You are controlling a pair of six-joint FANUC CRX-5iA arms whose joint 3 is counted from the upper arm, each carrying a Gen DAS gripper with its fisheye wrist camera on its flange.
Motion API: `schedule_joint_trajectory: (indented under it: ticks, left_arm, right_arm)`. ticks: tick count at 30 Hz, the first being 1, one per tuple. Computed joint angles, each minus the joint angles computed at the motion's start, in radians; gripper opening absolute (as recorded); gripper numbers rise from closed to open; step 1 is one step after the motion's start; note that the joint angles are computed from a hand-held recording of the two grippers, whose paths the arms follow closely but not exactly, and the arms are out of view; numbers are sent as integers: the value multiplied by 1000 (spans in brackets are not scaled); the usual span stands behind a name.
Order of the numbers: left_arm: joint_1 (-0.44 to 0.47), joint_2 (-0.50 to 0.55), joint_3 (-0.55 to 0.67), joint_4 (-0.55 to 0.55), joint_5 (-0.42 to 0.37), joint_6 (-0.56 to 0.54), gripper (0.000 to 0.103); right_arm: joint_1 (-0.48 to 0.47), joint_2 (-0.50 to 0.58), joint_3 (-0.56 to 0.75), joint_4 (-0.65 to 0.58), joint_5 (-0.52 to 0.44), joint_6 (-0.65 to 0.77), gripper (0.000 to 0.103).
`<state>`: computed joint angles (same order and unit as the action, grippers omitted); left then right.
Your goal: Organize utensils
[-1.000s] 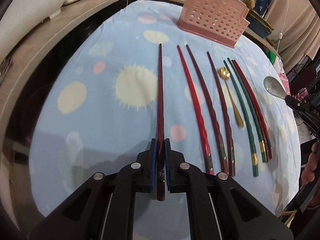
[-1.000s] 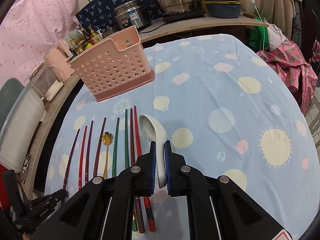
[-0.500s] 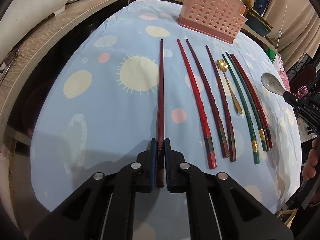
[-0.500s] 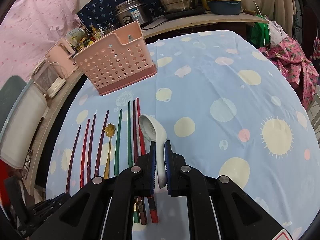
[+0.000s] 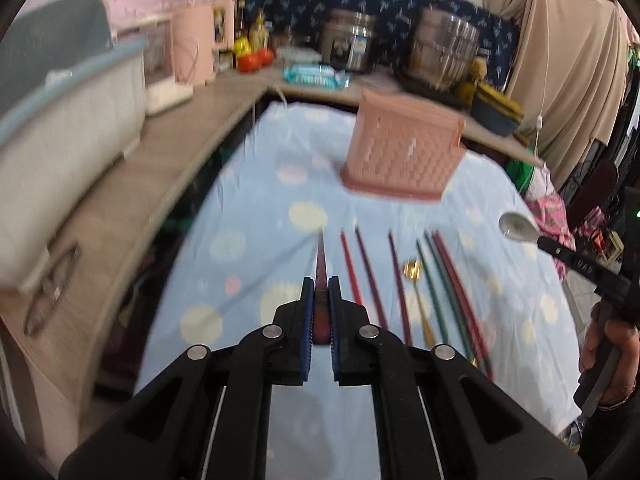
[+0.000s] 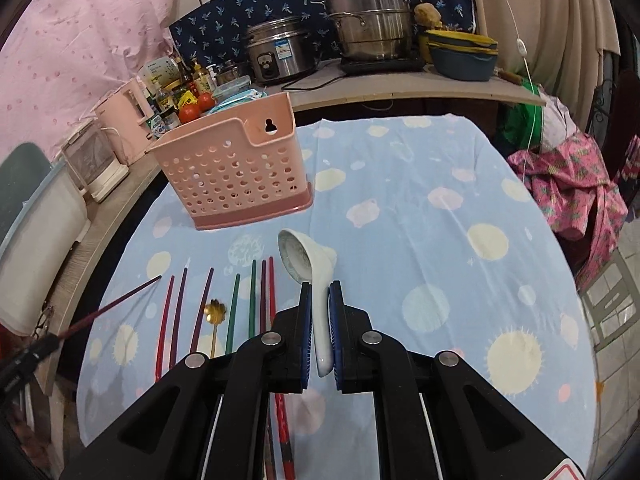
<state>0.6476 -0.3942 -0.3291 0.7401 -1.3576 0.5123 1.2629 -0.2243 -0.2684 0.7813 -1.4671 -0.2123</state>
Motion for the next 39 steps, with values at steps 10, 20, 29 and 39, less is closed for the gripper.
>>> schedule_joint_trajectory:
  ticks: [10,20,29,39]
  left_arm:
    - [-177,111,194,130,208,101,7]
    - [-260,175,268,126,282,155,7]
    - [-229,176,206,62,252,202,7]
    - [-210,188,183,-1,265,246,7]
  right_arm:
    - [-233,157,266,89,28,404,1]
    - [-333,129,205,-28,153,414,7]
    - [-395,131,99,-197,205,388,27]
    - [-486,197,91,-259,291,382,36]
